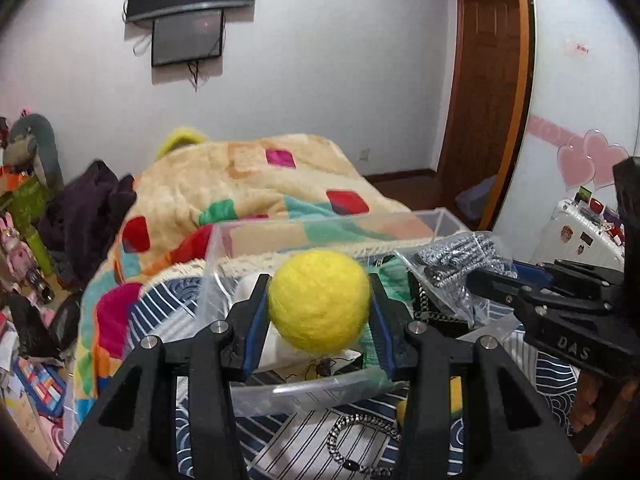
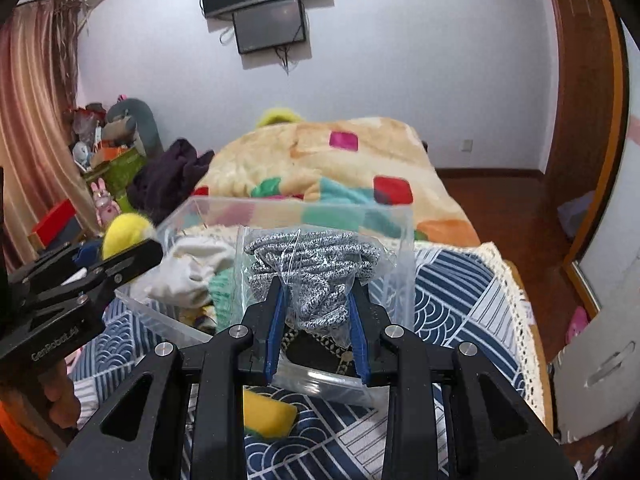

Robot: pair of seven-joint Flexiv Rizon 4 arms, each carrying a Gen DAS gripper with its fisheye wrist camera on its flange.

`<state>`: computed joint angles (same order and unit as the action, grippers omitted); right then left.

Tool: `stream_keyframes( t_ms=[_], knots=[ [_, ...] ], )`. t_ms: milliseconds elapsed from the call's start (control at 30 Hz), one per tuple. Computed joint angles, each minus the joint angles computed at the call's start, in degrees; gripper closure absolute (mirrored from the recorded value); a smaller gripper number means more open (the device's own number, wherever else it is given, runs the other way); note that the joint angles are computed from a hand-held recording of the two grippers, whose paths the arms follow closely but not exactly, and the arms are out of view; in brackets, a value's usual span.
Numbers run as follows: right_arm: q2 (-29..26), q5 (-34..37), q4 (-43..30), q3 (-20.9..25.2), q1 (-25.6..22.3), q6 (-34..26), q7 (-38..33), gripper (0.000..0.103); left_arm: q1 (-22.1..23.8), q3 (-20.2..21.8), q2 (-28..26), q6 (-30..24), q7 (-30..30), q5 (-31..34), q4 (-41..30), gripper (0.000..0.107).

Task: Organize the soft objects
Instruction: 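Carry the felt ball and foil bag into the clear box and release both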

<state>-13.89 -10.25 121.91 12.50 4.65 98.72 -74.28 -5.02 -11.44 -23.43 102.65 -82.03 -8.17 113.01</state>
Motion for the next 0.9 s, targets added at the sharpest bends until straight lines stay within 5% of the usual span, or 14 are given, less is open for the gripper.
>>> stream_keyframes(
  t_ms=[233, 400, 467, 600, 767, 900],
  knots=[
    [-1.28, 1.78, -1.76, 3.9, -3.31, -3.89, -2.61, 0.076, 0.44, -1.0, -2.97, -5.35, 0.97, -2.24, -3.05, 0.062],
    [-2.06, 7.13, -3.97, 10.04, -7.83, -7.07, -8.34, 0.074, -5.27, 5.49, -3.73, -6.43, 0.36, -2.55, -4.93, 0.061],
    [-1.54, 7.77, -3.85, 8.39, -6.06, -7.33, -8.89, 0.072, -6.14, 6.48, -3.71, -6.95, 0.3, -2.51, -5.11, 0.059],
    [-0.62, 10.31, -3.75, 7.34, -4.7, -7.79, -11.18, 0.058, -4.41, 4.23, -3.0, -6.54, 0.88, -2.73, -3.83, 0.056],
    [0.32, 12.43, -3.22, 6.56, -3.69, -6.48, -12.51, 0.047, -0.59, -0.53, -0.98, -4.02, 1.75, -2.87, -0.81, 0.038],
    [-0.48, 20.14, -5.9, 15.56, -10.87, -7.08, -20.11, 0.031, 4.22, -5.97, 0.77, -1.92, 1.0, -2.76, 1.6, 0.027]
  ],
)
